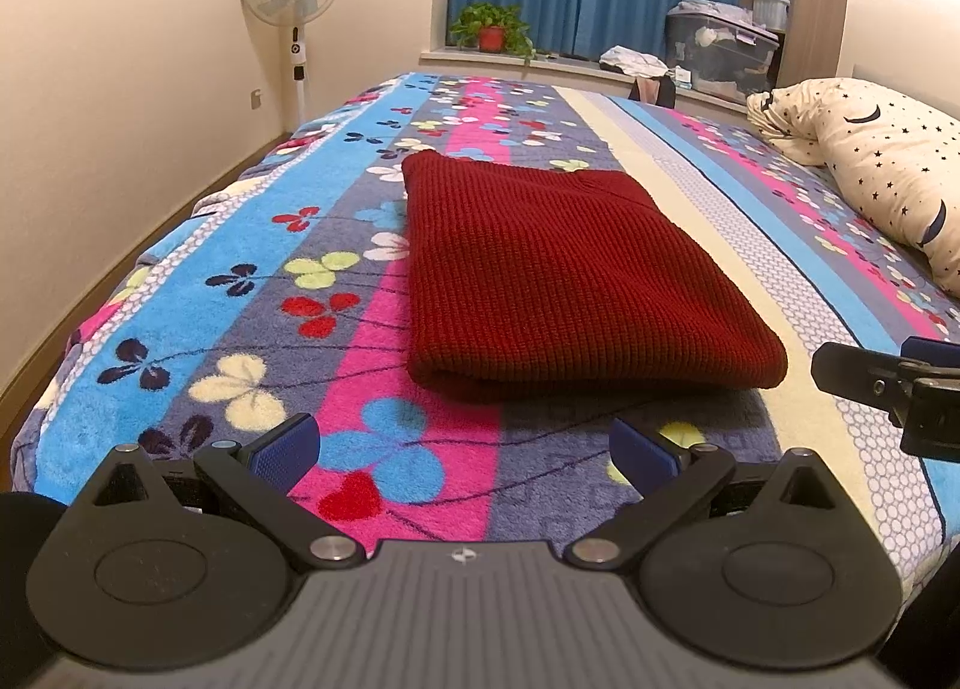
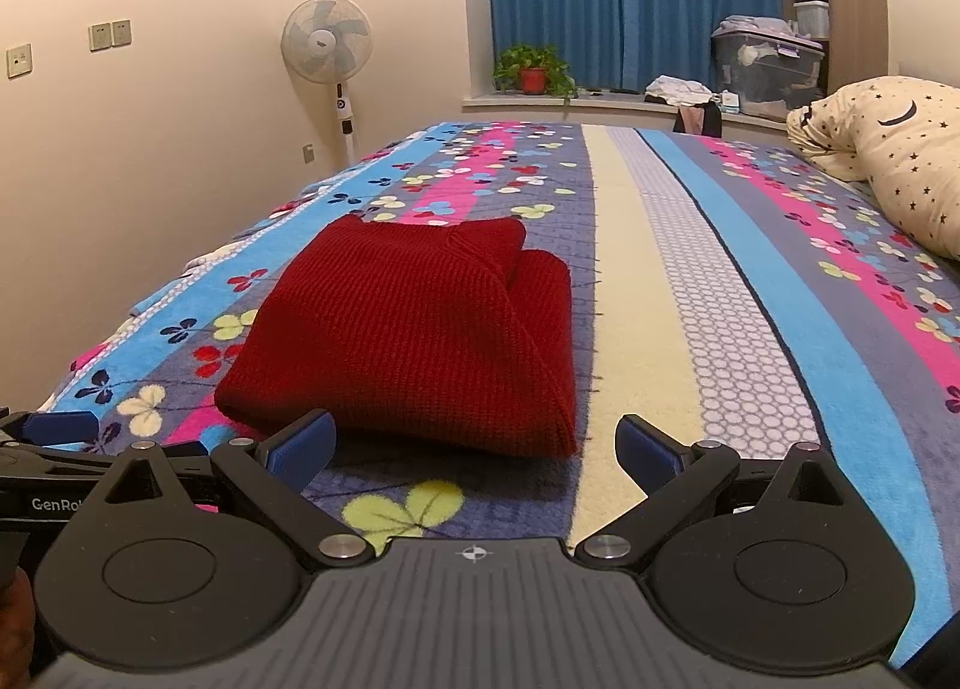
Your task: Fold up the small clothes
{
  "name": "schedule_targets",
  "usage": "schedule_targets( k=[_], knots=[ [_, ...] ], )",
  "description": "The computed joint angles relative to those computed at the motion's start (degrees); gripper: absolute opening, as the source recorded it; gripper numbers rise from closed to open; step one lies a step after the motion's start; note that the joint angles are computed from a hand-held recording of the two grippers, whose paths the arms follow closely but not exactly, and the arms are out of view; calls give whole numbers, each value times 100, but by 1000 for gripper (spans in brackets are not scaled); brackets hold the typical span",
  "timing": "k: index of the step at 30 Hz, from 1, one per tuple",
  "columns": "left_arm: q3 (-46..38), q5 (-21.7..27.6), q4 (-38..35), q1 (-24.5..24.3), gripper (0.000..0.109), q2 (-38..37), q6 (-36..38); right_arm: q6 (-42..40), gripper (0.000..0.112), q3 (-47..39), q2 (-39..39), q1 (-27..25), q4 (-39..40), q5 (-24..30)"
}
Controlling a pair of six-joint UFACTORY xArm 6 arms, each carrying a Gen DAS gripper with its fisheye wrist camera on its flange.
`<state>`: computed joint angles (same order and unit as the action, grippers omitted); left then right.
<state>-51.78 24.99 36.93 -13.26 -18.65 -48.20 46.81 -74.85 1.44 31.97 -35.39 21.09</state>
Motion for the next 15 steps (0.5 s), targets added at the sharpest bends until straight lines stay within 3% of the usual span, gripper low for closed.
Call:
schedule_targets(
  k=[15],
  knots=[
    [-20, -25, -4, 9, 103, 18, 31, -73, 99, 38, -8, -3, 23, -40]
  ],
)
